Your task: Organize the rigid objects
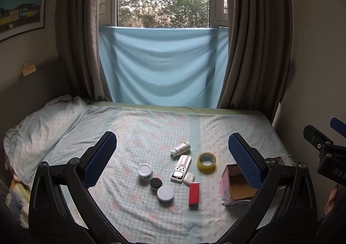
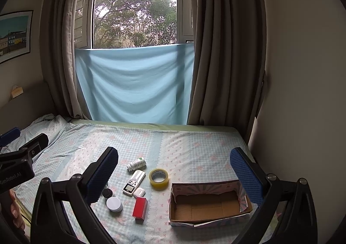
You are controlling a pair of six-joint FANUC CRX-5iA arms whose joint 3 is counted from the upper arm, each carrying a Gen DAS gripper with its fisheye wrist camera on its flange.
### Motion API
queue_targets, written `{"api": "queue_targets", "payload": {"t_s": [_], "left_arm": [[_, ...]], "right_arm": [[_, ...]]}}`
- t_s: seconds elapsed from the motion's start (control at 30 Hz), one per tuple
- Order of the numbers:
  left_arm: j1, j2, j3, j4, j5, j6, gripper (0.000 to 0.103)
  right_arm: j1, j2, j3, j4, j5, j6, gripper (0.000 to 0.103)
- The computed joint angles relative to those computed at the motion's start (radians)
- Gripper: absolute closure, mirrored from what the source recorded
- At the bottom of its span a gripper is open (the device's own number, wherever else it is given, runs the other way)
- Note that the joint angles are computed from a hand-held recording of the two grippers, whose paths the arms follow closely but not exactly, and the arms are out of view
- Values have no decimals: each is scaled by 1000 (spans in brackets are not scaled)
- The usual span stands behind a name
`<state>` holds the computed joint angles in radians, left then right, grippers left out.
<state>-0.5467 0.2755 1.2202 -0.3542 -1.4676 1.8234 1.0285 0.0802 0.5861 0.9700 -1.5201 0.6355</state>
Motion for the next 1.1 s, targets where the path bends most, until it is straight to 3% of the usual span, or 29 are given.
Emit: {"api": "queue_targets", "payload": {"t_s": [0.13,0.33,0.47,0.57,0.83,1.1], "left_arm": [[-2,8,-3,-21,-26,37,0],[-10,19,-39,-85,-95,88,0],[39,42,-65,-47,-154,123,1],[80,46,-121,-15,-147,150,0],[181,164,-140,67,-142,173,1],[265,379,-20,142,-186,161,0]], "right_arm": [[-21,-13,-15,-43,13,32,0],[-93,-72,-108,-177,118,56,0],[-162,-60,-115,-294,149,128,0],[-221,-37,-106,-381,179,182,0],[-381,152,65,-624,159,389,0],[-489,497,435,-801,-13,507,0]]}}
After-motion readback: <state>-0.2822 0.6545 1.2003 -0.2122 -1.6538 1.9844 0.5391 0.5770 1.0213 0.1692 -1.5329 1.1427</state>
